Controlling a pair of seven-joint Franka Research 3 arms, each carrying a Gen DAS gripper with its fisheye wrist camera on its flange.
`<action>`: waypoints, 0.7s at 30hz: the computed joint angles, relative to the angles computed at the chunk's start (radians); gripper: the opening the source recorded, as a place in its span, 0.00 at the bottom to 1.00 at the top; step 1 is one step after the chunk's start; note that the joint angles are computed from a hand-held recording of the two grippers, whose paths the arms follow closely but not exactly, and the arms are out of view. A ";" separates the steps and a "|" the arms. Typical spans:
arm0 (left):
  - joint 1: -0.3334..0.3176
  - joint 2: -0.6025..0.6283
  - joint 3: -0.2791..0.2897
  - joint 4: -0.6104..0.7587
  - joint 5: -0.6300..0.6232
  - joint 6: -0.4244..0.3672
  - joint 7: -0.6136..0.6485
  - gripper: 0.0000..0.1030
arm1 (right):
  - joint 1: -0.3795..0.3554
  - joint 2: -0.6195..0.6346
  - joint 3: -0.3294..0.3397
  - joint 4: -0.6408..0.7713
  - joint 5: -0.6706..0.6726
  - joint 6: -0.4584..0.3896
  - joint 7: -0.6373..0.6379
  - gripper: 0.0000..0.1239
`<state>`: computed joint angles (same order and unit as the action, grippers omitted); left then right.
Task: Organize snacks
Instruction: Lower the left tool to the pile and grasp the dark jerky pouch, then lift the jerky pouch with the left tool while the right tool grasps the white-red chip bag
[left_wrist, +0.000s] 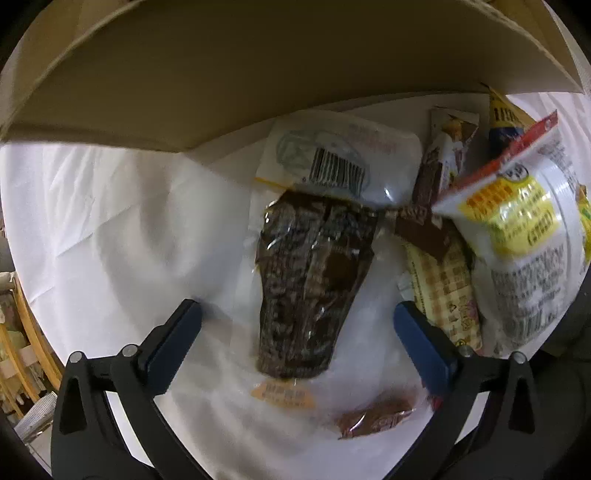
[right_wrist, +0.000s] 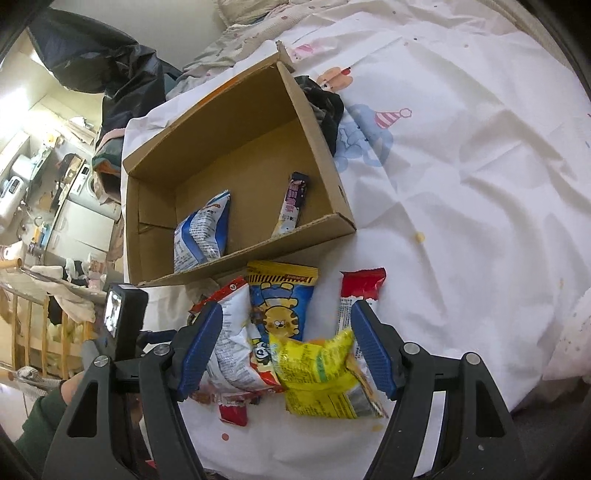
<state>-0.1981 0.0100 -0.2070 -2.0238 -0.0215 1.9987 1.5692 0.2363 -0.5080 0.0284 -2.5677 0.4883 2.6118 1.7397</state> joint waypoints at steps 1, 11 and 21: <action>0.000 0.000 0.000 -0.003 -0.003 0.011 0.002 1.00 | -0.003 0.000 0.004 0.000 -0.007 0.000 0.002 0.60; 0.009 -0.130 0.022 -0.088 -0.055 0.046 0.028 0.50 | -0.003 0.007 0.003 0.006 -0.014 0.000 0.012 0.60; 0.003 -0.163 0.033 -0.127 -0.056 0.143 0.013 0.49 | -0.007 -0.013 -0.002 -0.007 -0.008 0.013 0.021 0.60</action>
<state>-0.1953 -0.1535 -0.1742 -2.1510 -0.0780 2.1419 1.5824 0.2290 -0.5211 0.0268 -2.5742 0.4804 2.6249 1.7605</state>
